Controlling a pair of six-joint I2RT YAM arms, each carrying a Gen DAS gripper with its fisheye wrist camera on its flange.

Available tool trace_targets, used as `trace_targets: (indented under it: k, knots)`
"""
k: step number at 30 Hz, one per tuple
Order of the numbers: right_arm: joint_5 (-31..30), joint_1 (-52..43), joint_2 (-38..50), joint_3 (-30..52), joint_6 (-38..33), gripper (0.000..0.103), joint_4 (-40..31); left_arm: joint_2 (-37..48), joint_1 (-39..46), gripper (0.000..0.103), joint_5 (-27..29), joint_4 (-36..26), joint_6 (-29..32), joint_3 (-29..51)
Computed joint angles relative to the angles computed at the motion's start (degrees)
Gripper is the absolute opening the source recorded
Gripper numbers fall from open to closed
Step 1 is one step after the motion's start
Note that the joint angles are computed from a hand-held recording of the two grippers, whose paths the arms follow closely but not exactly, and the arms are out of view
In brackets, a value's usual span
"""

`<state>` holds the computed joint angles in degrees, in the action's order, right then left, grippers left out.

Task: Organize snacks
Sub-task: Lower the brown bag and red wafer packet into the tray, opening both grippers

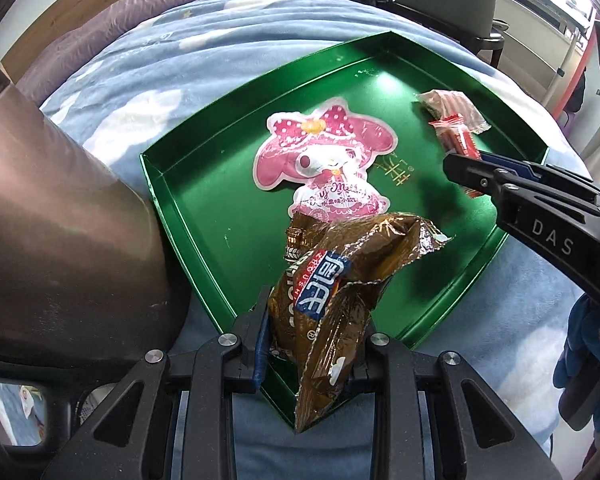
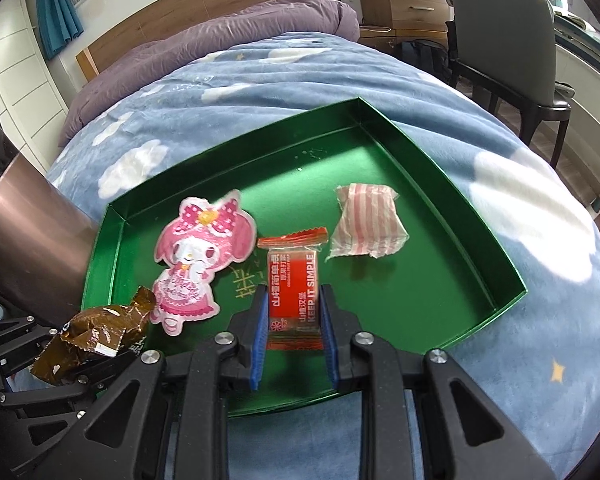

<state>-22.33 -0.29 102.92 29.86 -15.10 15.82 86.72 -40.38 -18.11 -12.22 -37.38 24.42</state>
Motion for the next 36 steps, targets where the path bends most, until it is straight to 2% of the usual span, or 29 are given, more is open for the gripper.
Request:
trace_targets:
  k: [11, 26, 32, 34, 36]
  knots:
    - [4.0, 2.0, 1.3, -1.3, -2.3, 0.027, 3.8, 0.8, -1.5, 0.024, -1.5, 0.5, -2.1, -0.1]
    - [6.5, 3.2, 1.2, -2.8, -4.0, 0.028, 6.4, 1.6, -1.3, 0.026, -1.2, 1.3, -3.1, -0.2]
    - [7.6, 3.7, 0.8, -3.0, -3.6, 0.029, 6.7, 1.2, -1.4, 0.035, -0.6, 0.8, -3.7, 0.1]
    - [7.5, 3.5, 0.5, -3.1, -3.6, 0.035, 6.4, 1.1, -2.0, 0.043, -1.5, 0.1, -4.3, 0.3]
    - [7.5, 3.4, 0.2, -3.2, -3.6, 0.042, 6.4, 0.9, -2.7, 0.044, -2.1, -0.4, -4.5, 0.5]
